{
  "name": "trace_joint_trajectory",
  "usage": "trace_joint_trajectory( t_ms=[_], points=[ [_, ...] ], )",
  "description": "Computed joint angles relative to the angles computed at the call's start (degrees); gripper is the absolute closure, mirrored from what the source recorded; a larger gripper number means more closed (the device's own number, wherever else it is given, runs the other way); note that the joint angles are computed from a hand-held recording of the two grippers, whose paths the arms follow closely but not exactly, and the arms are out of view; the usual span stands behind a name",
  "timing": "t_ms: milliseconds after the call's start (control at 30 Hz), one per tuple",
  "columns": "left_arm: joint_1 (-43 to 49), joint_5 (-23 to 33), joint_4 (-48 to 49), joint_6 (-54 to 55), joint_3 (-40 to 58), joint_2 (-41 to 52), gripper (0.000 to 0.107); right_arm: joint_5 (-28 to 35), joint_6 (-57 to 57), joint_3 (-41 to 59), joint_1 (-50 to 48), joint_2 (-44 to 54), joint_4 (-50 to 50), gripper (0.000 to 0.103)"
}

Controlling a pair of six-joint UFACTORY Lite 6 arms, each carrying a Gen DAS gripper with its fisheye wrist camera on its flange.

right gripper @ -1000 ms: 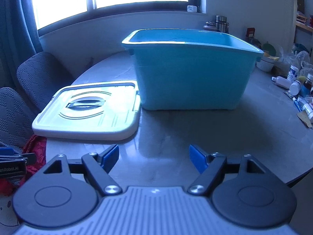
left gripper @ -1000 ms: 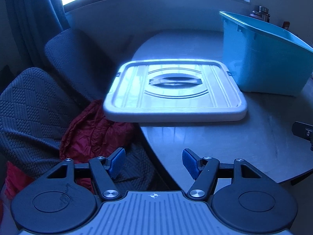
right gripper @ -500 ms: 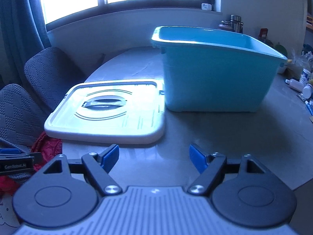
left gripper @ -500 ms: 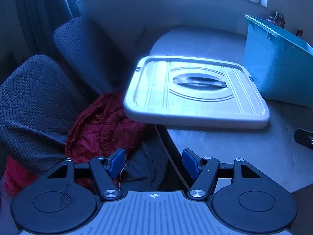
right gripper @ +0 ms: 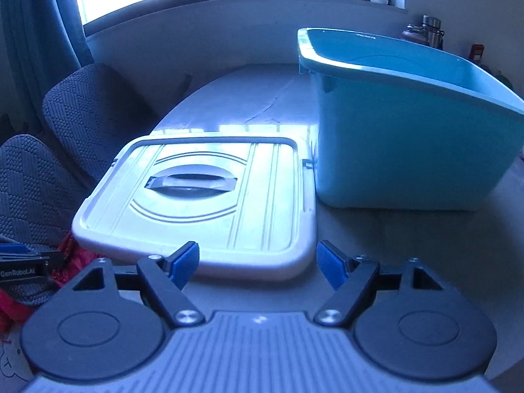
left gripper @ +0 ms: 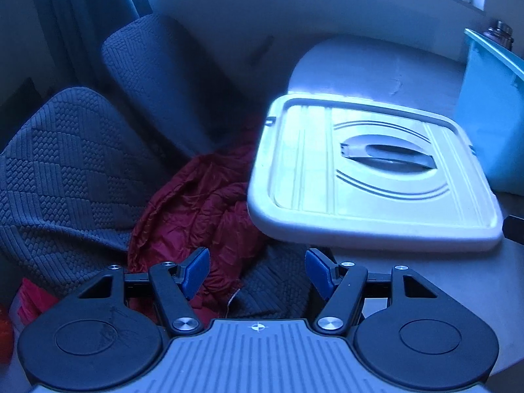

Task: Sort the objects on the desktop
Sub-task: 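Move both tools down toward the edges of the white lid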

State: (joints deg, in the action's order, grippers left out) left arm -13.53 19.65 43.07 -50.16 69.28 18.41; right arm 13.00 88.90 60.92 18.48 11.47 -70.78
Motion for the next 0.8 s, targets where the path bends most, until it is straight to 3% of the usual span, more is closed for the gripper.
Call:
trace_joint_trajectory(
  t_ms=[267,567,800],
  points=[
    [3.33,3.13,-14.9,14.83,10.85,7.88,0.04,-2.51,-12.89,9.31,-3.9,9.07,11.92,0.024],
    [6.08,7.1,-23.93,22.83,21.38,14.82,0.04,-1.37,-36.61,17.22,-6.24,15.87,35.21,0.024],
    [8.19,11.59,-32.78,33.16,33.46,22.6,0.04,0.78,-34.23,21.11,-6.19,19.07,34.52,0.024]
  ],
)
